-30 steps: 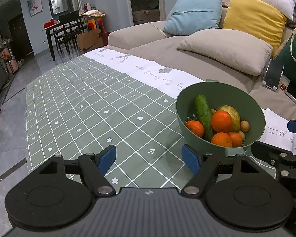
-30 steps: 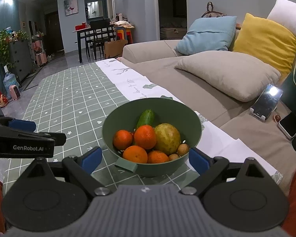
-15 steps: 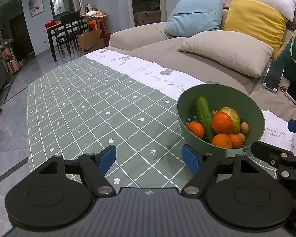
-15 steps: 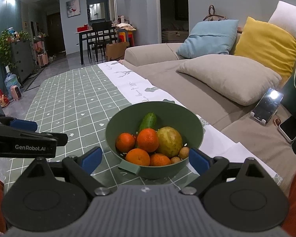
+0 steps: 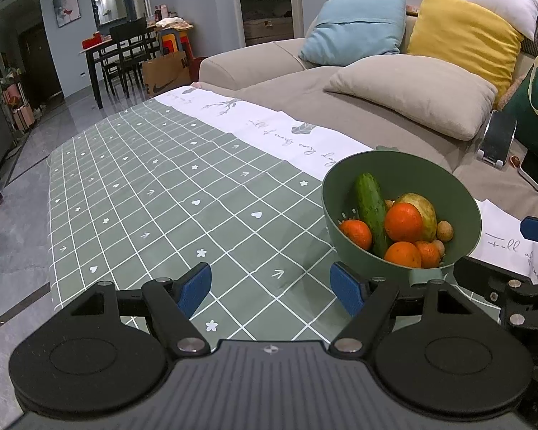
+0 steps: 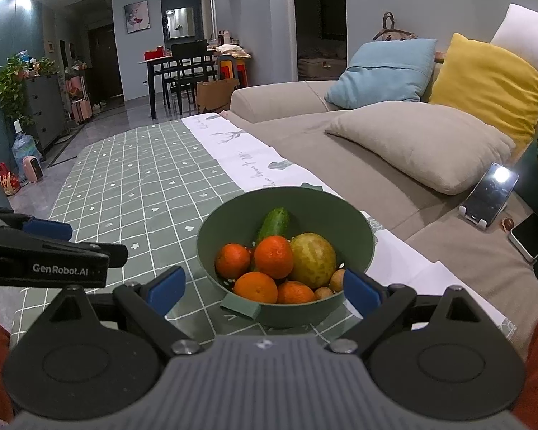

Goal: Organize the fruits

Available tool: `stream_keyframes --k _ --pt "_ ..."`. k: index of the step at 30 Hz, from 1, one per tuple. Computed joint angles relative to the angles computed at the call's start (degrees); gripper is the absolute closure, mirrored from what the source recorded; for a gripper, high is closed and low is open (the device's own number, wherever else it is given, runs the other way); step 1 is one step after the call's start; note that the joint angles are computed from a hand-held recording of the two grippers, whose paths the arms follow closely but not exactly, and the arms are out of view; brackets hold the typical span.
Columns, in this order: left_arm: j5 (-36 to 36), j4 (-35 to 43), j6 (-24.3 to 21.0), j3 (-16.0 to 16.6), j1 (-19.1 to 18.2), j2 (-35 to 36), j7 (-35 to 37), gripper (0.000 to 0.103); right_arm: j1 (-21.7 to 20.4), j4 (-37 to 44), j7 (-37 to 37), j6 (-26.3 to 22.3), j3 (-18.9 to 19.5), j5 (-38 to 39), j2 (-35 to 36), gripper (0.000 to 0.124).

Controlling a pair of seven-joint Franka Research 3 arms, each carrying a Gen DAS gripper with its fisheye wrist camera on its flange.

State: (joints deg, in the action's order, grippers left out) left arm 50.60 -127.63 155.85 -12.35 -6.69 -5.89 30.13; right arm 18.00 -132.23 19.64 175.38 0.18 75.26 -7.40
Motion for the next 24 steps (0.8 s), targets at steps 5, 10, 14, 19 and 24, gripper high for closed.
stream_keyframes --k 5,10,14,19,24 --pt "0.09 -0.03 0.01 0.03 -0.01 -0.03 -0.19 0.014 -0.03 0.07 -0.17 -0.08 0.0 0.18 0.08 0.033" --pt "0.15 -0.09 0.13 0.05 0.03 -0.07 -0.17 0.014 -0.11 0.04 -0.1 -0.07 0.07 0.05 0.08 0.033" --pt "0.2 -0.03 0.09 0.01 0.04 -0.04 -0.34 0.015 -0.07 0.05 -0.19 -0.03 0.07 0.18 0.08 0.033" --pt "0.13 0.07 -0.12 -0.01 0.01 -0.04 -0.37 0.015 -0.09 0.07 -0.3 -0.07 0.08 0.29 0.12 0.033" --pt "0.36 0.28 -0.65 -0.13 -0.07 -0.05 -0.91 0.014 -0.07 0.07 -0.82 -0.16 0.1 0.61 0.14 0.033"
